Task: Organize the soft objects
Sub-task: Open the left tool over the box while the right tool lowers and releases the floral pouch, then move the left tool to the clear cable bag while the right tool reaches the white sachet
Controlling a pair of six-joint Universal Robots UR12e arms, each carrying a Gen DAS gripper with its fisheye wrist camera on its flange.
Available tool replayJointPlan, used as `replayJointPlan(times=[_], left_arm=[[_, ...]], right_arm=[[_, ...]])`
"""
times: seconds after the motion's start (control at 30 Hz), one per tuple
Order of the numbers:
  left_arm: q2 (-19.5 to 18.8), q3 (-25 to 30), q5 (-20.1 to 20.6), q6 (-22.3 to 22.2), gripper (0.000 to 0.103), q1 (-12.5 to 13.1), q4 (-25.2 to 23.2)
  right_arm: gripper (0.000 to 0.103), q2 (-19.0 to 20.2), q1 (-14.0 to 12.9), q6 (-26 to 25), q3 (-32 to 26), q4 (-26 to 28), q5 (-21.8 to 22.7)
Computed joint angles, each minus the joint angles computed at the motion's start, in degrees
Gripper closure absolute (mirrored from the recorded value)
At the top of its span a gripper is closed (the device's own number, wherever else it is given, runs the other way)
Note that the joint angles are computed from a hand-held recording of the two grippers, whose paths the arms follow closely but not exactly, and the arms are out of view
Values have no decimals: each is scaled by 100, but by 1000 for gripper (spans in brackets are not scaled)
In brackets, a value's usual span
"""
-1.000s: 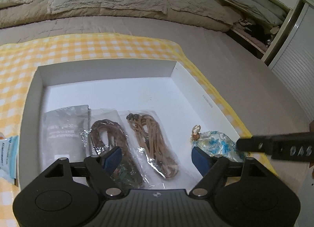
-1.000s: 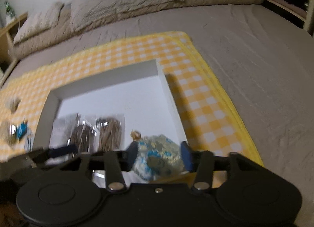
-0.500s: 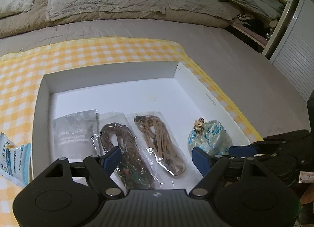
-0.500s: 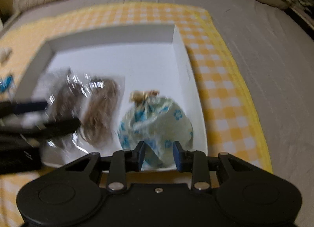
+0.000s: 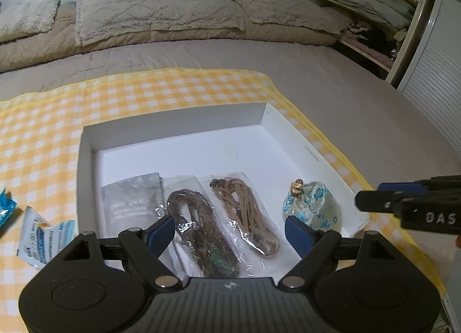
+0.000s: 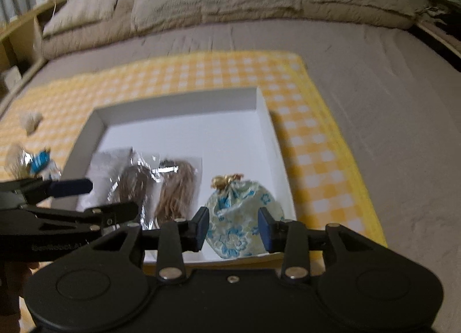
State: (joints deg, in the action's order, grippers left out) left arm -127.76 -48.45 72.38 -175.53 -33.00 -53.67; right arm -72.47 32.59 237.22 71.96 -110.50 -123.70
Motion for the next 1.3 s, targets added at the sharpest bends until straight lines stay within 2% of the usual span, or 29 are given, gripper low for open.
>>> replayJointPlan(times=[0.17, 0.33, 0.57, 0.63, 0.73, 0.97, 1.3], left_arm=[[115, -94, 45, -78, 11, 12, 94], [232, -203, 196, -27, 5, 5, 199], [387, -369, 348, -62, 0, 11, 341], [428, -414, 384, -68, 0, 14, 367], [475, -472, 426, -77, 0, 28, 416], [565, -587, 524, -162, 0, 79, 517], [626, -672, 842, -340, 0, 255, 629]], right_arm=[[55, -87, 131, 164, 75, -120, -386], [34, -133, 249, 225, 135, -95, -705], [17, -193, 387, 277, 188, -132, -1037], [7, -203, 419, 341, 194, -112, -1119], [1, -207, 465, 460, 195, -48, -1260], [0, -205, 499, 548, 184, 153, -1355], [0, -77, 442, 493, 79, 59, -1356]])
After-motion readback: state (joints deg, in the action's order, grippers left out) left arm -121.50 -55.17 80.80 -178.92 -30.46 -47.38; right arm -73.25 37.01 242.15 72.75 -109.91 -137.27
